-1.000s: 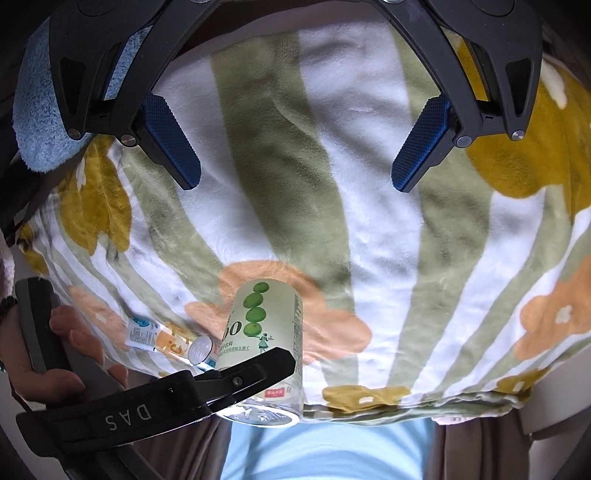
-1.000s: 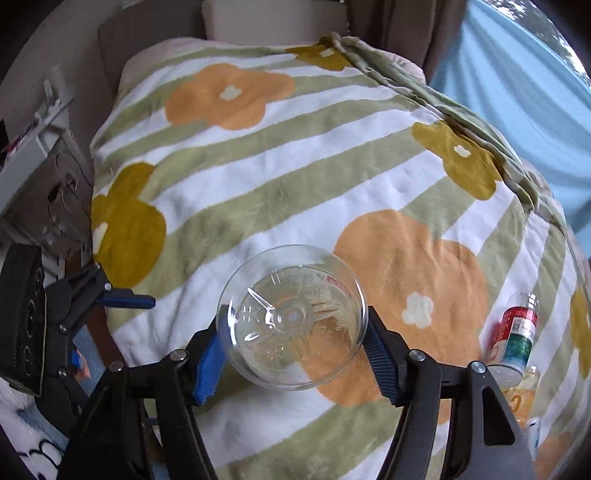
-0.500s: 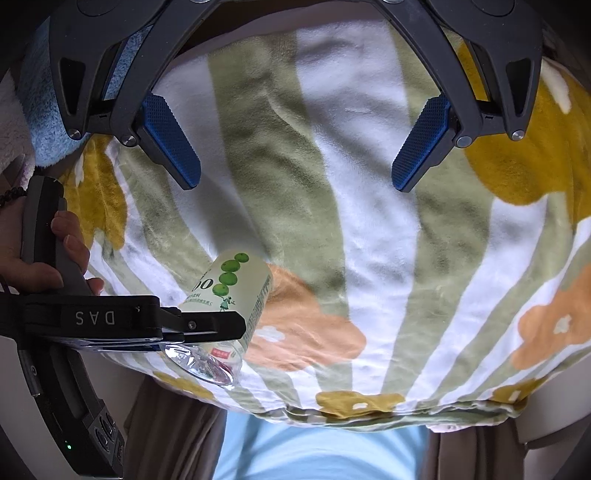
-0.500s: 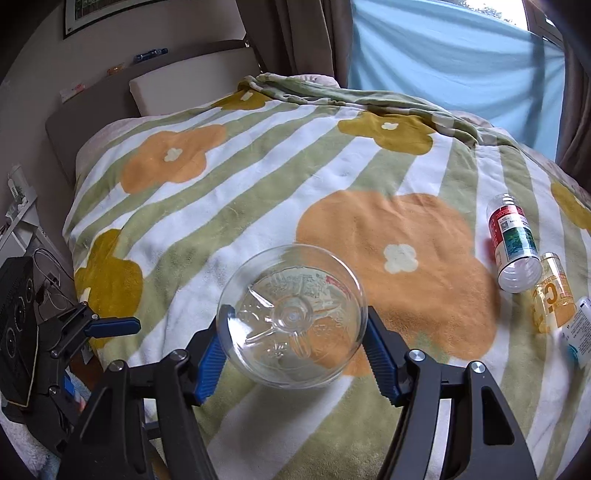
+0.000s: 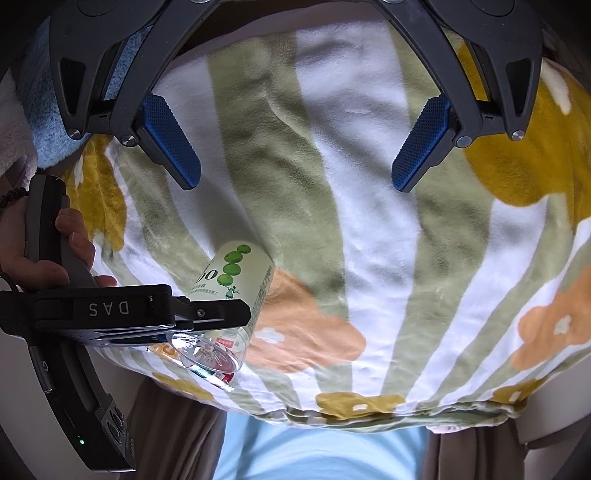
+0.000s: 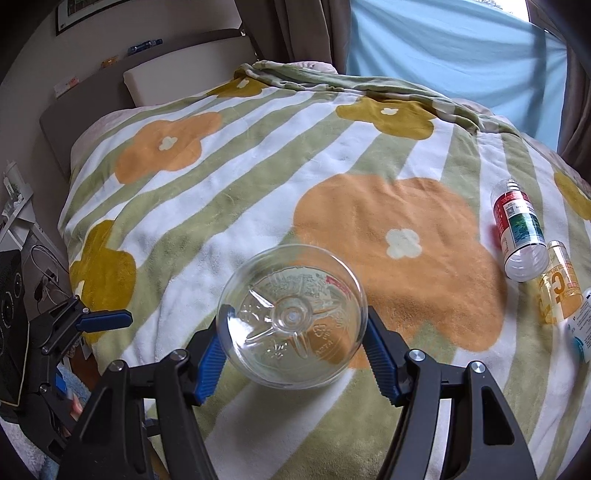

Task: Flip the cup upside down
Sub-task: 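Lift the juice bottle with the right tool and stand it cap down, then open the right tool and pull it back from the standing bottle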

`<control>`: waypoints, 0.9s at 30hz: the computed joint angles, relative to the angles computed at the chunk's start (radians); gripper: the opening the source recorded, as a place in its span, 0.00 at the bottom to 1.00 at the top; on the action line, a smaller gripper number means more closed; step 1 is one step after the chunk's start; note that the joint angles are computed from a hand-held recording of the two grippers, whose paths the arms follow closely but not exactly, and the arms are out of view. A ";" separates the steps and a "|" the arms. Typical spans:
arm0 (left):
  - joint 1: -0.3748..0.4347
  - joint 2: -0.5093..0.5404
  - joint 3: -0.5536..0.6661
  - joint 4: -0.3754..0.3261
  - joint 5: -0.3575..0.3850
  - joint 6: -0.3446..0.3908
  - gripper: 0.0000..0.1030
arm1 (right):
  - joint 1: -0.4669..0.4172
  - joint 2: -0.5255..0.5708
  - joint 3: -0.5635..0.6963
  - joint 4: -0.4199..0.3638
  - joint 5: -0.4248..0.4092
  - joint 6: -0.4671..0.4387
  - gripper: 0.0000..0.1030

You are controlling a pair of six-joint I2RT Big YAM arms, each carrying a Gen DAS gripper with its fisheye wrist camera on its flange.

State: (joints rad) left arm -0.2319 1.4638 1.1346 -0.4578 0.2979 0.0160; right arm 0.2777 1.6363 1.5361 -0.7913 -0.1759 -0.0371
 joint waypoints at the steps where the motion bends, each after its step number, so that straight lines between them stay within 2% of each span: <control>1: 0.000 0.000 0.000 0.000 0.000 -0.002 1.00 | -0.001 0.000 0.000 0.001 -0.001 0.005 0.62; 4: 0.000 0.000 0.000 0.001 0.000 -0.002 1.00 | -0.004 0.004 0.003 -0.001 -0.009 0.026 0.63; 5: 0.000 0.000 0.000 0.000 0.001 -0.001 1.00 | -0.007 0.005 0.003 -0.001 -0.014 0.034 0.68; 6: 0.000 0.000 0.000 -0.001 0.000 0.000 1.00 | -0.008 0.007 0.006 -0.004 -0.017 0.042 0.74; 7: 0.000 -0.001 0.000 -0.002 0.000 0.000 1.00 | -0.009 0.008 0.004 0.000 -0.019 0.049 0.89; 8: -0.001 -0.002 -0.001 -0.003 -0.001 0.001 1.00 | -0.009 0.004 -0.004 0.014 -0.019 0.055 0.97; 9: -0.001 -0.004 -0.002 -0.003 -0.002 0.002 1.00 | -0.009 -0.002 -0.015 0.032 -0.019 0.059 1.00; 22: -0.002 -0.003 -0.002 -0.004 -0.006 -0.001 1.00 | -0.014 -0.065 -0.098 0.145 -0.008 0.100 0.99; 27: 0.003 -0.007 -0.003 -0.002 -0.005 -0.009 1.00 | -0.009 -0.134 -0.137 0.161 0.040 0.101 0.99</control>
